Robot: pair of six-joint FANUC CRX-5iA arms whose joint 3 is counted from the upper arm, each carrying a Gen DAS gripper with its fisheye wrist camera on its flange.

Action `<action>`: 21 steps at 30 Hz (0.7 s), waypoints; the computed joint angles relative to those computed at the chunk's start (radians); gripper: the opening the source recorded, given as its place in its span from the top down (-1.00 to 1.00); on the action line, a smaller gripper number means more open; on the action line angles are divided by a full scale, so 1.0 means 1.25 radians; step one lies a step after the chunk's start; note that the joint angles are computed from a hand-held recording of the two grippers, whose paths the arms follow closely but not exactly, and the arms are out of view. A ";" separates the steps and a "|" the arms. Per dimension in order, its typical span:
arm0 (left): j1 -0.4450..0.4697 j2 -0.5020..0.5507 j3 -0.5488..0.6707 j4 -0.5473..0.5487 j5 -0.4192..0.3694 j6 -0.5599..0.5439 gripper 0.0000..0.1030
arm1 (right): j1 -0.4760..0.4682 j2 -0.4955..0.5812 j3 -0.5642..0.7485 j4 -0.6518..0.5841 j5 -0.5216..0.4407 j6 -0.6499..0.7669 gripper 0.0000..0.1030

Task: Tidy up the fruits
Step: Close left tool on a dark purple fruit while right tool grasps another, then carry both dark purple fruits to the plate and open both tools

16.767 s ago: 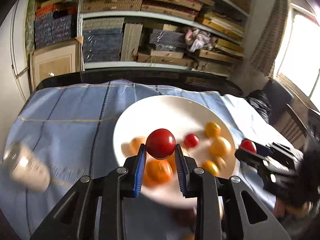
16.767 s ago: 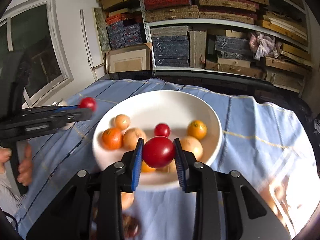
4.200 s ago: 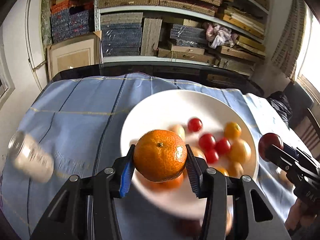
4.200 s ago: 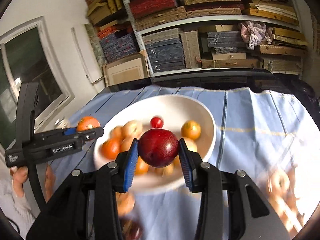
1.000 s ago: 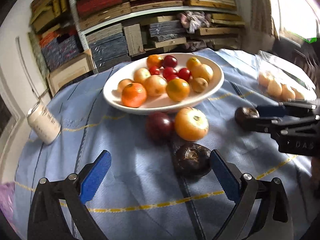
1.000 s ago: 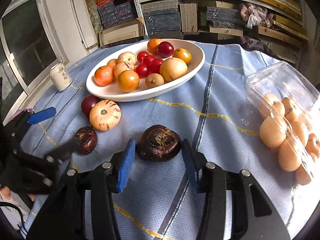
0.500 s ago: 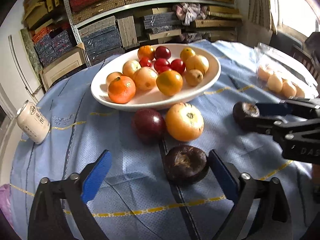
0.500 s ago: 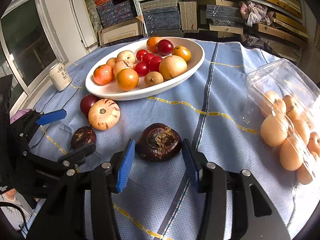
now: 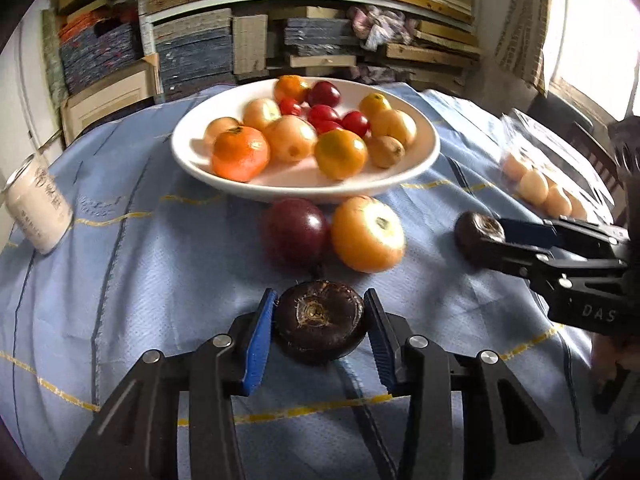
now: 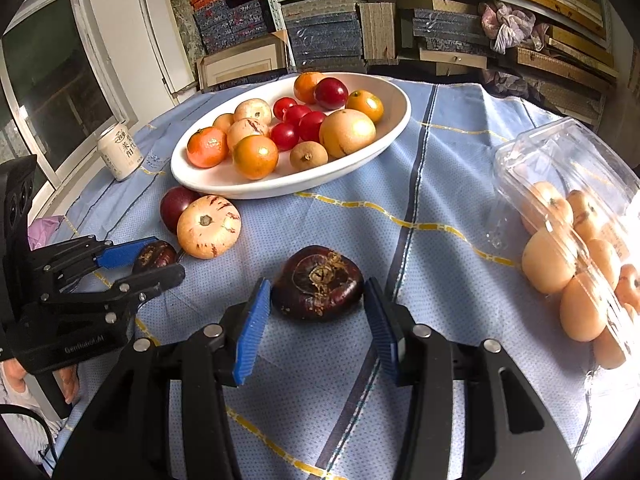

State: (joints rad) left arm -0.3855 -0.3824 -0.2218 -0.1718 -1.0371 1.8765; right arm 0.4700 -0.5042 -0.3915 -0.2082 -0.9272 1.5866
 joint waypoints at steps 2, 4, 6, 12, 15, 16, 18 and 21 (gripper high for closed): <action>-0.035 -0.005 0.017 -0.071 -0.014 0.052 0.14 | 0.008 -0.012 -0.009 0.010 0.011 -0.004 0.08; -0.054 -0.011 0.026 -0.107 -0.023 0.075 0.14 | 0.018 -0.030 -0.019 0.013 0.027 -0.001 0.09; -0.046 -0.017 0.024 -0.097 -0.017 0.068 0.14 | 0.037 -0.045 -0.032 0.029 0.039 -0.002 0.09; -0.029 -0.018 0.016 -0.078 -0.018 0.052 0.14 | 0.037 -0.047 -0.029 0.021 0.031 0.009 0.10; -0.032 -0.017 0.016 -0.084 -0.018 0.053 0.14 | 0.039 -0.048 -0.030 0.023 0.031 0.006 0.11; -0.033 -0.015 0.016 -0.085 -0.019 0.053 0.14 | 0.038 -0.048 -0.030 0.022 0.032 0.007 0.11; -0.037 -0.016 0.015 -0.089 -0.021 0.057 0.14 | 0.029 -0.053 -0.029 0.004 0.036 0.018 0.12; -0.035 -0.023 0.010 -0.086 -0.011 0.059 0.13 | -0.005 -0.051 -0.007 -0.061 0.022 0.063 0.13</action>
State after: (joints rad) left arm -0.4299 -0.4117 -0.2093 -0.2790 -1.0511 1.9503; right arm 0.4636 -0.5685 -0.4002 -0.2850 -0.9003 1.6648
